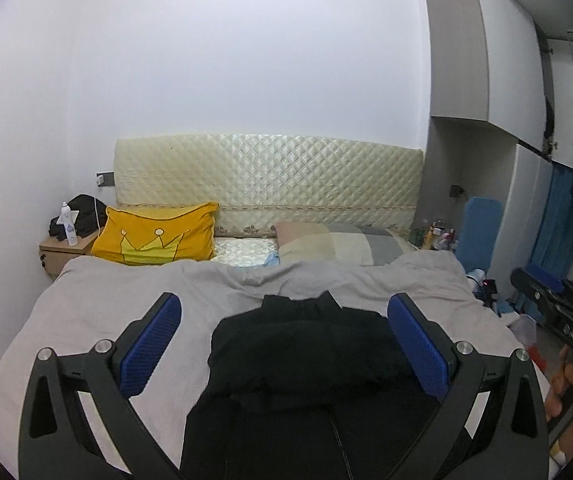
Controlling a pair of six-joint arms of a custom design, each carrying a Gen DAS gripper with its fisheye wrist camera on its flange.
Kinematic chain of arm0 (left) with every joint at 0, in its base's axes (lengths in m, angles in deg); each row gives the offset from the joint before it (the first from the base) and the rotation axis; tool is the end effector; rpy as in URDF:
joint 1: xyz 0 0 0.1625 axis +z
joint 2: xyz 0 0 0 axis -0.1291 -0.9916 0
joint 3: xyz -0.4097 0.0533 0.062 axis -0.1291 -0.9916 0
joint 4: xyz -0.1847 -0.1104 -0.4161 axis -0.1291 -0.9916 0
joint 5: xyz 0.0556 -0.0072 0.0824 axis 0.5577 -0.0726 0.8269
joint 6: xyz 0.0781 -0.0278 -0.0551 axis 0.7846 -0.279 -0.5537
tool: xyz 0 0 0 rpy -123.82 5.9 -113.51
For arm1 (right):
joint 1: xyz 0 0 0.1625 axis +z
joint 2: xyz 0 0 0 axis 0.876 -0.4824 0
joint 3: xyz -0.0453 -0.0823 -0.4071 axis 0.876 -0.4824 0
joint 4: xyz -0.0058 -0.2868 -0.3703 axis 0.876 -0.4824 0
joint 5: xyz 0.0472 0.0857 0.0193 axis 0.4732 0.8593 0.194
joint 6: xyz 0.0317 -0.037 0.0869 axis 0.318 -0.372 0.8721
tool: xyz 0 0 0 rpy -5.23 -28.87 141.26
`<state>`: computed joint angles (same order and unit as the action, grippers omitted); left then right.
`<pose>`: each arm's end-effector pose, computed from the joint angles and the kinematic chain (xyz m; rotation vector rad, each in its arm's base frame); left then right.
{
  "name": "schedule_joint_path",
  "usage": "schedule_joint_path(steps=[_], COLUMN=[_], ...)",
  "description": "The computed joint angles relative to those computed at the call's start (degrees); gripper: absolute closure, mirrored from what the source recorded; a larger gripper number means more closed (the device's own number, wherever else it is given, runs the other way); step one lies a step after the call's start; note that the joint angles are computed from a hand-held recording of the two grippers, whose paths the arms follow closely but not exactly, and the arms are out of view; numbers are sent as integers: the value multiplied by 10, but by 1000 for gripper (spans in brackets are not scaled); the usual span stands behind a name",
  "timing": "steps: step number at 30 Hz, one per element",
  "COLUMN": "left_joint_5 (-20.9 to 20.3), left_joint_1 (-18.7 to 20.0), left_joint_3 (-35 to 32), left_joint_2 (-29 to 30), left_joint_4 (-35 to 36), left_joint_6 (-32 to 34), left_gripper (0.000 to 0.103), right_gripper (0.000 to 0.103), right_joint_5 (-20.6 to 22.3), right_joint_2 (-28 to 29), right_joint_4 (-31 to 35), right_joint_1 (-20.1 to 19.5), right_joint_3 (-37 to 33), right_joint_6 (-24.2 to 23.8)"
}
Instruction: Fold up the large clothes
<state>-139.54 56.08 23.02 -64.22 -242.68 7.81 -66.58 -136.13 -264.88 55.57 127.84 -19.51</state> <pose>-0.2951 -0.6135 0.3765 1.0514 2.2949 -1.2181 0.3367 -0.5127 0.2794 0.4417 -1.9359 1.6053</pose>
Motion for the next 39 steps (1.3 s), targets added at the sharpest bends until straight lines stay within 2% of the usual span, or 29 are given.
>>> schedule_joint_path(steps=[5,7,10,12,15,18,20,23,30,32,36,39], left_joint_5=[4,-14,-35,-44,-44,-71,-72,-84,-67,-57,-75,-85], left_joint_1=[-3,3,14,20,34,59,73,97,140,157,203,227], left_joint_3=[60,84,118,136,159,173,175,166,143,125,57,23], left_joint_2=[-74,-106,-142,-159,-172,-166,-152,-127,-74,-53,-8,13], left_joint_4=[65,102,115,120,117,93,77,82,98,119,233,285], left_joint_6=[-31,-48,-63,-58,-51,-31,-30,-39,-59,-84,-177,-228], left_gripper=[0,0,0,0,0,0,0,0,0,0,0,0], right_gripper=[40,40,37,37,37,37,37,37,36,36,36,36], right_joint_5=[-6,-16,-31,-40,-16,-15,-22,-6,38,59,121,144], right_joint_2=[-28,-26,-12,-10,-22,-8,6,7,-23,-43,-96,-117], right_joint_4=[0,-25,-81,-91,-79,-107,-115,-96,-25,14,118,176], right_joint_1=[15,20,25,20,-3,-21,-35,-61,-135,-163,-224,-257], right_joint_3=[61,81,107,126,166,177,174,183,218,227,242,242], right_joint_6=[48,32,-15,-15,33,23,13,27,98,132,225,270])
